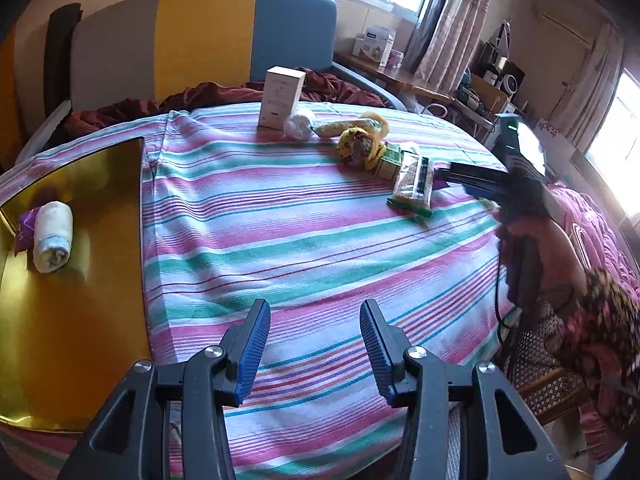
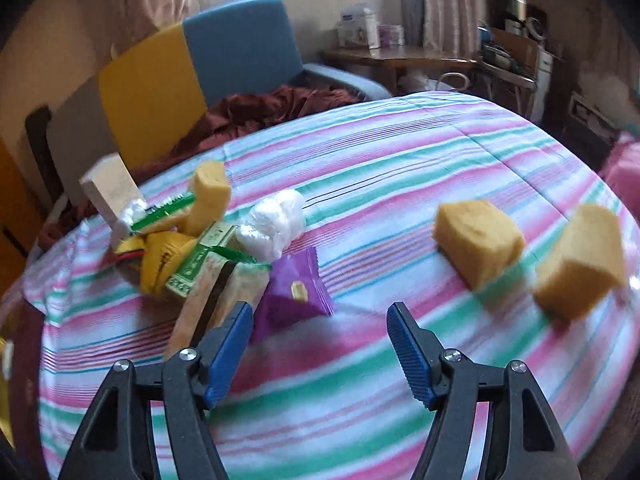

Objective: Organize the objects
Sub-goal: 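Reach back to the pile and grasp a second purple packet with the right tool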

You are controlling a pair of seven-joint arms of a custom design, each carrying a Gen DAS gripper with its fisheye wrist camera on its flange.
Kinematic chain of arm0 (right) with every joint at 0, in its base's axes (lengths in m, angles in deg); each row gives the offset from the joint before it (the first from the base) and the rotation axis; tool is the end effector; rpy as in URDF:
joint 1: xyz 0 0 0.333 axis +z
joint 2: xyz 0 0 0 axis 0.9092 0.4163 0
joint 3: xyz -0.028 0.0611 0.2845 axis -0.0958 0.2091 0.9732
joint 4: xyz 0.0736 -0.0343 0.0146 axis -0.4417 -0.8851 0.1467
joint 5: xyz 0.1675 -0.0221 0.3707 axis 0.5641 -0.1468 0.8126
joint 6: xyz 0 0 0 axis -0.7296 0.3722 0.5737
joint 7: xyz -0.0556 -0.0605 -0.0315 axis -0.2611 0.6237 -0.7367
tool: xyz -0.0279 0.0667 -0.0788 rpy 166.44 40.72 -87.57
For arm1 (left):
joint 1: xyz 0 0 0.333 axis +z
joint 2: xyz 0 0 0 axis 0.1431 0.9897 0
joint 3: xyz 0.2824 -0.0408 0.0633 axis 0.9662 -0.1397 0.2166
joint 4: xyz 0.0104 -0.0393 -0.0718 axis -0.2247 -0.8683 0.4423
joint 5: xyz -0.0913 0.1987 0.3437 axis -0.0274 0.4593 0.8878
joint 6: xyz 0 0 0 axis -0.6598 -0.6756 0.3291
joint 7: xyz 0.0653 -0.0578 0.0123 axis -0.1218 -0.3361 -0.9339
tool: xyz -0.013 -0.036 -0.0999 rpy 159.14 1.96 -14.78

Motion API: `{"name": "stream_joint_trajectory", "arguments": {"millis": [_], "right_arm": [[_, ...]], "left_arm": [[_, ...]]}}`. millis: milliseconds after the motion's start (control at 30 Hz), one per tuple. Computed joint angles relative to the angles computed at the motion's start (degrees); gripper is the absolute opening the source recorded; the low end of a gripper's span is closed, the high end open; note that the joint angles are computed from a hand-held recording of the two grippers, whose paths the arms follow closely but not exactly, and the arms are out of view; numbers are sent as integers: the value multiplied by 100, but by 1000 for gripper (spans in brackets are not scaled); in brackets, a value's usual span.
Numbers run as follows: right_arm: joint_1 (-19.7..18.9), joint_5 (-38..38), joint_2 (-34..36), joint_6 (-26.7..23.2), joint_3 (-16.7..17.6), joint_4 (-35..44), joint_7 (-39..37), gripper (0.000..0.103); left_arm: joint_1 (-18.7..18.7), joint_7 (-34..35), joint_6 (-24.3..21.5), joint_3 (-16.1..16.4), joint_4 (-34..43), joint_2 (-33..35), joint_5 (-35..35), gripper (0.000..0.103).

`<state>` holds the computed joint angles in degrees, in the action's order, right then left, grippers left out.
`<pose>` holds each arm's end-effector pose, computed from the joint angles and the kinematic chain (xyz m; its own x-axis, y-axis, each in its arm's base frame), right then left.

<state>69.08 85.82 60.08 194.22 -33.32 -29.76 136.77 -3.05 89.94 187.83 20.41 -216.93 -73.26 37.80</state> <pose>0.7805 0.1117 0.3099 0.0833 -0.9883 -0.1274 -0.7778 0.0155 -0.6283 0.5400 -0.1872 0.3558 -0.0426 -0.9772 0.2082 -0.7938 -0.0934 -0.6009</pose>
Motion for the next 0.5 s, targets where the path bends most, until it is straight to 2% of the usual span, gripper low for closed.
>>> {"name": "stream_joint_trajectory", "arguments": {"millis": [67,133,233,300,333,367,400,500], "right_arm": [[25,-24,453,-517,71,742,-208,70],[43,49,755,-757,115,1209,-368,70],[131,107,1073,-898,51,1648,-435,71],[221,48,1115,-638,-49,1610,-493,68],[206,51,1113,-584,-15,1578,-573,60],[181,79,1077,-501,24,1499,-623,45],[129,127,1030,-424,102,1406,-709,38],[80,199,876,-205,135,1101,-747,36]], "left_arm": [[-15,-26,8,9,-3,-5,32,47],[-28,-82,-24,22,15,-7,101,47],[-2,32,-108,-39,105,55,-30,47],[3,162,-185,-73,200,127,-146,47],[-19,172,-214,-60,253,166,-137,47],[-41,197,-254,-53,323,215,-135,47],[-46,255,-276,-61,367,248,-177,47],[-30,595,-374,-152,613,431,-459,47]]}}
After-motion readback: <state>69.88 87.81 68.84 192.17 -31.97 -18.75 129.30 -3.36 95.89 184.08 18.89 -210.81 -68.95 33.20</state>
